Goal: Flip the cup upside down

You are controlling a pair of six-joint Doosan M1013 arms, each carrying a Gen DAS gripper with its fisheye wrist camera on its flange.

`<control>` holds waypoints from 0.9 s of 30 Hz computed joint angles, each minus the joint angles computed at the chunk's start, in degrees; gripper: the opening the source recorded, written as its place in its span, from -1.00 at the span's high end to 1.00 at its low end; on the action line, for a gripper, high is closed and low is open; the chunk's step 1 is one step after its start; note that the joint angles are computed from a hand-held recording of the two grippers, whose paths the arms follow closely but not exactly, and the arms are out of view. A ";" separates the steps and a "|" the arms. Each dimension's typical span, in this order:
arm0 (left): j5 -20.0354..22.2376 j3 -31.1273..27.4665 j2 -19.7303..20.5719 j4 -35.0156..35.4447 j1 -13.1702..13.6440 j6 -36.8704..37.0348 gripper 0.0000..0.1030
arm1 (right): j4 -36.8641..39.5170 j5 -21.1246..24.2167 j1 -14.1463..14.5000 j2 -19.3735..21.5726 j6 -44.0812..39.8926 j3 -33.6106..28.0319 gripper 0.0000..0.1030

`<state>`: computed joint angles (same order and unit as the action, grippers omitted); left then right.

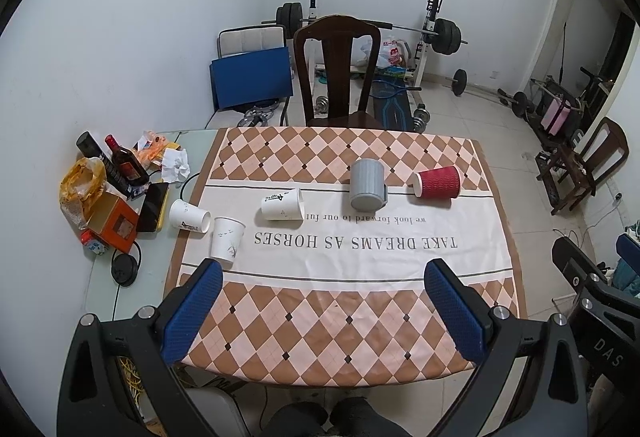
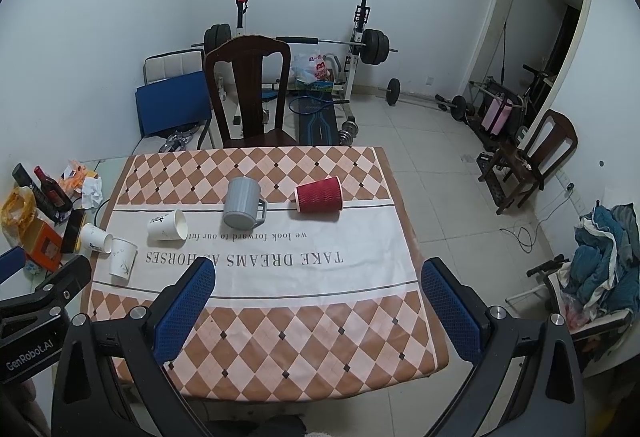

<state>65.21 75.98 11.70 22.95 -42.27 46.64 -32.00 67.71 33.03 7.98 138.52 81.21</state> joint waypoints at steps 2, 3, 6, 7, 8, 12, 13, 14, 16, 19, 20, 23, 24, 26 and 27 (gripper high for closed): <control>-0.01 -0.02 0.00 -0.03 0.00 -0.09 -1.00 | -0.13 0.14 0.05 0.13 0.05 -0.21 -1.00; -0.04 -0.07 0.04 -0.05 -0.05 -0.09 -1.00 | -0.05 0.20 0.03 0.15 -0.06 -0.29 -1.00; -0.01 -0.23 0.17 0.04 -0.10 -0.10 -1.00 | -0.11 0.21 0.06 0.16 -0.03 -0.30 -1.00; 0.03 -0.25 0.13 -0.09 -0.01 -0.09 -1.00 | -0.10 0.23 0.03 0.17 -0.08 -0.30 -1.00; -0.08 -0.29 0.19 -0.01 -0.08 -0.13 -1.00 | 0.09 0.20 -0.03 0.14 -0.16 -0.30 -1.00; 0.31 -1.15 0.66 -0.11 -0.13 0.14 -1.00 | 0.02 0.34 0.01 0.12 -0.22 -0.47 -1.00; 0.28 -1.12 0.64 -0.10 -0.12 0.08 -1.00 | 0.08 0.52 0.04 0.17 -0.35 -0.75 -1.00; 0.39 -1.35 0.82 0.01 -0.21 0.04 -1.00 | 0.04 0.53 0.06 0.17 -0.35 -0.77 -1.00; 0.28 -1.08 0.59 -0.11 -0.10 0.08 -1.00 | -0.14 0.52 0.11 0.20 -0.22 -0.72 -1.00; 0.15 -0.98 0.55 -0.07 -0.08 0.04 -1.00 | -0.12 0.51 0.09 0.19 -0.18 -0.77 -1.00; 0.13 -1.05 0.59 -0.10 -0.09 0.02 -1.00 | -0.17 0.49 0.09 0.16 -0.11 -0.75 -1.00; 0.07 -1.12 0.69 0.04 -0.16 -0.01 -1.00 | -0.07 0.55 0.10 0.22 -0.25 -0.83 -1.00; 0.05 -1.11 0.64 -0.16 -0.07 0.13 -1.00 | -0.12 0.63 0.13 0.25 -0.29 -0.88 -1.00; 0.06 -1.07 0.61 -0.01 -0.08 -0.03 -1.00 | -0.03 0.67 0.10 0.21 -0.41 -0.92 -1.00; 0.12 -1.03 0.56 -0.09 -0.05 0.04 -1.00 | -0.17 0.55 0.14 0.18 -0.26 -0.81 -1.00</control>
<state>65.33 74.95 12.26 22.86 -42.32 46.68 -32.16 68.26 33.17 8.16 138.26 80.41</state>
